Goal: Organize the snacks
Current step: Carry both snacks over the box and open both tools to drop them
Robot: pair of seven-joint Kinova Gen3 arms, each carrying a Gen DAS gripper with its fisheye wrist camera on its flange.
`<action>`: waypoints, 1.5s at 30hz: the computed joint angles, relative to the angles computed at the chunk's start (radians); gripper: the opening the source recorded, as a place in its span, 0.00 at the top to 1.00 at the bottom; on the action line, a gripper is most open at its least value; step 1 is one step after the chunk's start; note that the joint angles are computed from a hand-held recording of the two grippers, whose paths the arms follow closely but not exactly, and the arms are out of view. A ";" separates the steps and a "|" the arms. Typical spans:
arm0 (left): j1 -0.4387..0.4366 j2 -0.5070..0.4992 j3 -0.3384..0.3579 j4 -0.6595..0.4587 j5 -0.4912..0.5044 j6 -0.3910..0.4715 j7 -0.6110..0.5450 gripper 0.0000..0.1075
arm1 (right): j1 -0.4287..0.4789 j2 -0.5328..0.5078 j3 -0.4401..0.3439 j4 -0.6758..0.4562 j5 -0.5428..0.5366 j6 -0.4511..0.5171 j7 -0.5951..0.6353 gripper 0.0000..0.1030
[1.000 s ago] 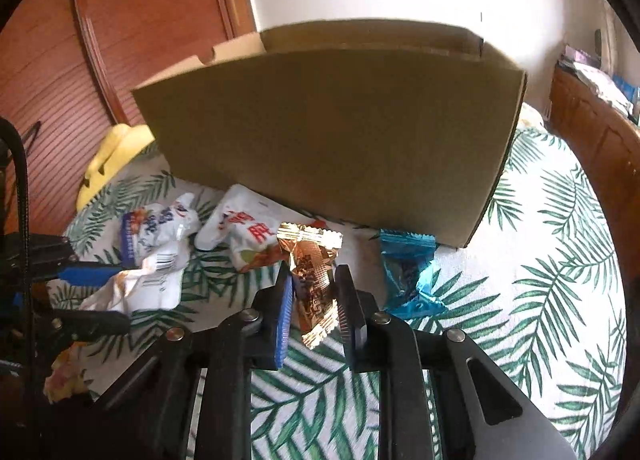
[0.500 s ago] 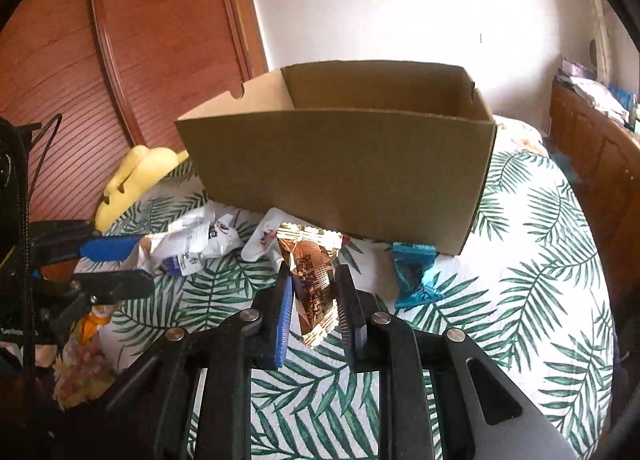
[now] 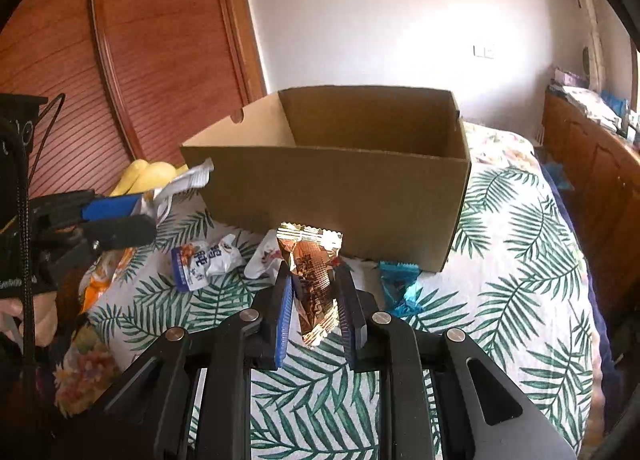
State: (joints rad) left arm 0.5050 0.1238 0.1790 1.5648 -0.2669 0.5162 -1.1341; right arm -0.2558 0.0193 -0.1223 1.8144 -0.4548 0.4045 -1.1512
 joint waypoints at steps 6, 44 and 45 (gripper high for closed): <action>0.003 0.015 -0.007 -0.063 -0.023 0.024 -0.004 0.68 | -0.013 -0.011 0.000 -0.027 0.061 0.004 -0.052 0.81; 0.033 0.201 -0.113 -0.502 -0.030 0.192 -0.051 0.71 | -0.036 0.098 -0.004 -0.297 0.322 0.067 -0.325 0.81; 0.035 0.203 -0.120 -0.503 -0.037 0.189 -0.040 0.71 | -0.041 0.104 -0.001 -0.302 0.336 0.066 -0.339 0.81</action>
State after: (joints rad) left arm 0.5398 0.3269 0.0587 1.0621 -0.3037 0.7053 -1.1738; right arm -0.2972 0.1236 -0.1235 1.5122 -0.1190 0.4702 -1.4897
